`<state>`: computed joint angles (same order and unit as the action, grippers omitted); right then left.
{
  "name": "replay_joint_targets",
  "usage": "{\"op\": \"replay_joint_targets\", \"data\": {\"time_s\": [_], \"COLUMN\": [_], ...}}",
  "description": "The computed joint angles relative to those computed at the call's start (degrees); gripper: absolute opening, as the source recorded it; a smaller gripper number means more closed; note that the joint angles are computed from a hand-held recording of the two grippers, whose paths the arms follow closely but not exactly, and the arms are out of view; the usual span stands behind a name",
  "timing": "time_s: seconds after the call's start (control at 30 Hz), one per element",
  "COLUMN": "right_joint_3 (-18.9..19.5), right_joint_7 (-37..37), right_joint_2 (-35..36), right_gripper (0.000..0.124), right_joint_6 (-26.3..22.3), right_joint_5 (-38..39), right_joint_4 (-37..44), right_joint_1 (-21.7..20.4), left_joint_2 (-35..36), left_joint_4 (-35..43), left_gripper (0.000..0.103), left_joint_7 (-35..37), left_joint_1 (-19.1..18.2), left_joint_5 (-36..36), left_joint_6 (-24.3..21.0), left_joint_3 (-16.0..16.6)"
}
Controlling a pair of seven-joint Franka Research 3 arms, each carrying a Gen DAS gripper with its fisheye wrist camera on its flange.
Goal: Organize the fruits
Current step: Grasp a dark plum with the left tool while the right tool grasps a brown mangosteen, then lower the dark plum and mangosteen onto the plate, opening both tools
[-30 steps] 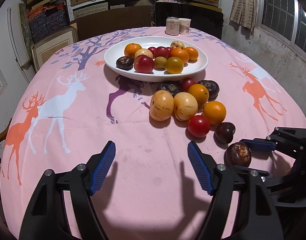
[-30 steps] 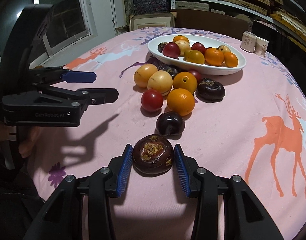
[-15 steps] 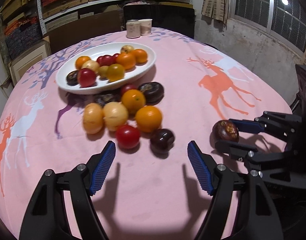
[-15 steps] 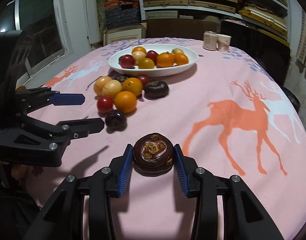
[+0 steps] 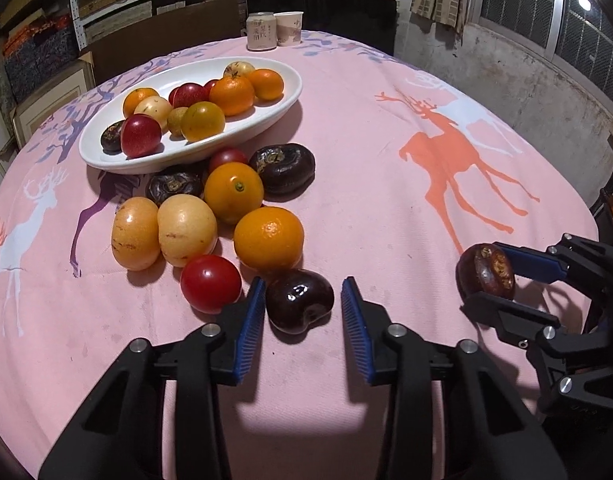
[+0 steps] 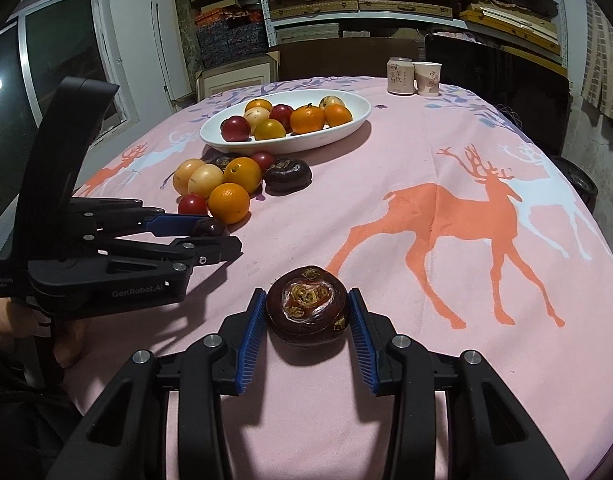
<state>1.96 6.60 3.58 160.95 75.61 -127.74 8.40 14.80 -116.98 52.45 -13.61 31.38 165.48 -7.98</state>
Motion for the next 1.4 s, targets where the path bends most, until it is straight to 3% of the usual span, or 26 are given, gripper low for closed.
{"op": "replay_joint_targets", "data": {"time_s": [0.23, 0.4, 0.6, 0.8, 0.93, 1.13, 1.23, 1.4], "right_joint_3": [-0.1, 0.0, -0.5, -0.5, 0.2, 2.8, 2.7, 0.8], "right_joint_7": [-0.4, -1.5, -3.1, -4.5, 0.1, 12.2, 20.6, 33.7], "right_joint_2": [-0.3, -0.6, -1.0, 0.4, 4.9, 16.2, 23.9, 36.8], "right_gripper": [0.042, 0.042, 0.042, 0.042, 0.042, 0.042, 0.042, 0.042], "right_joint_6": [-0.3, 0.2, 0.2, -0.8, -2.3, -2.6, -4.4, -7.8], "right_joint_5": [0.9, 2.9, 7.1, 9.2, 5.1, -7.8, -16.3, -29.6], "right_joint_4": [-0.1, 0.7, 4.1, 9.9, 17.0, 31.9, 41.8, 59.0], "right_joint_1": [0.1, 0.2, -0.1, -0.4, -0.5, -0.3, 0.6, 3.3], "left_joint_2": [-3.0, -6.7, -10.7, -10.7, -7.6, 2.2, 10.1, 21.1], "left_joint_4": [-4.0, -7.0, -8.7, -5.6, -0.7, 12.6, 23.5, 39.4], "left_gripper": [0.032, 0.032, 0.032, 0.032, 0.032, 0.032, 0.032, 0.032], "left_joint_7": [-2.4, -9.7, -16.6, -18.8, -13.6, 0.9, 8.5, 12.9], "left_joint_1": [0.2, -0.4, 3.2, 6.5, 7.7, 10.0, 10.9, 8.9], "left_joint_5": [1.5, 8.6, 15.2, 18.8, 14.7, 0.5, -6.6, -10.1], "left_joint_6": [4.1, 6.4, 8.0, 6.0, 4.8, 1.4, -3.4, -11.3], "left_joint_3": [0.7, 3.1, 3.3, 2.4, 2.1, 0.4, -0.8, 1.8]}}
